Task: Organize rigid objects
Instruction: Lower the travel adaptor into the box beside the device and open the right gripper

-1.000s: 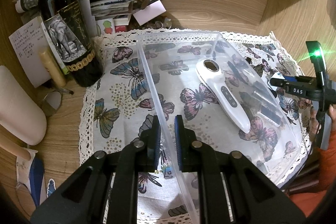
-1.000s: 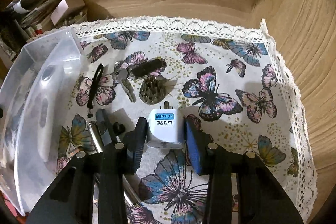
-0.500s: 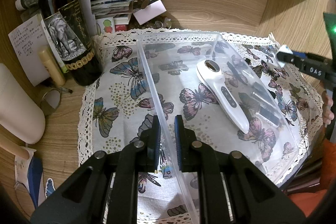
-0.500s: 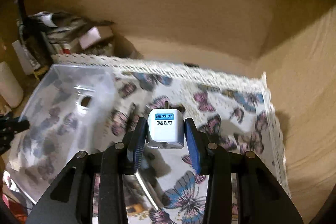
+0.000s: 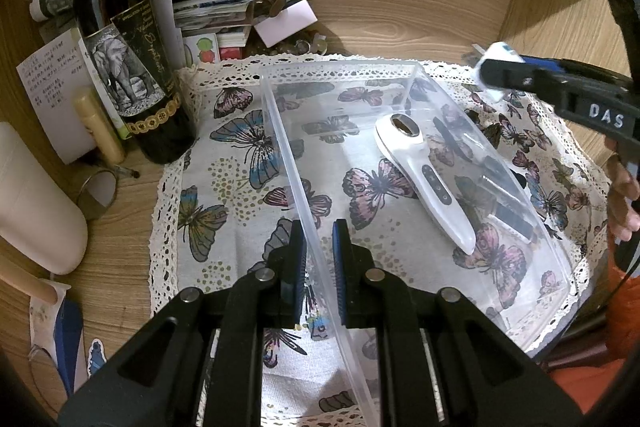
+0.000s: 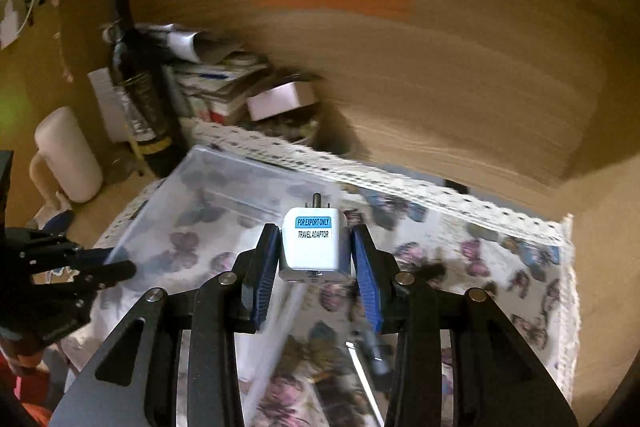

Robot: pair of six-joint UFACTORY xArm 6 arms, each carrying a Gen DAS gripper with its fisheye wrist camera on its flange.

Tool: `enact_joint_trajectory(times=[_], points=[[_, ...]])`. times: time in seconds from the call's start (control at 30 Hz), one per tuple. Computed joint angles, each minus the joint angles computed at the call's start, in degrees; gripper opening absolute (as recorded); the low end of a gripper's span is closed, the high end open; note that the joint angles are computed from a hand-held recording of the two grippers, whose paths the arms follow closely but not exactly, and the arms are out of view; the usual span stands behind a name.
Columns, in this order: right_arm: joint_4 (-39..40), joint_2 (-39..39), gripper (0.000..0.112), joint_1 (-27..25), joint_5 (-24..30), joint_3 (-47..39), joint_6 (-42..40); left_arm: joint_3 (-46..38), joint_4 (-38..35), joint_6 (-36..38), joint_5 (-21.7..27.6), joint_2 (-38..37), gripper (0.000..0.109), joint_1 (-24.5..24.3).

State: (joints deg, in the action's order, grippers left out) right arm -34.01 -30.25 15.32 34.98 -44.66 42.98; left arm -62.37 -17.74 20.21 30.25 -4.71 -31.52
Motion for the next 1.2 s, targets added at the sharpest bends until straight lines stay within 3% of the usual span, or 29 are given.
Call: enact_joint_trajectory(times=[0.73, 1.2], points=[[14.2, 13.4, 0.034, 3.3, 2.1, -7.2, -15.0, 0.4, -0.9, 1.0, -0.6, -0.2, 0.013, -0.1], [7.4, 6.7, 0.035, 3.5, 2.7, -4.4, -9.3, 0.3, -1.0, 1.1, -0.6, -0.1, 0.013, -0.1]])
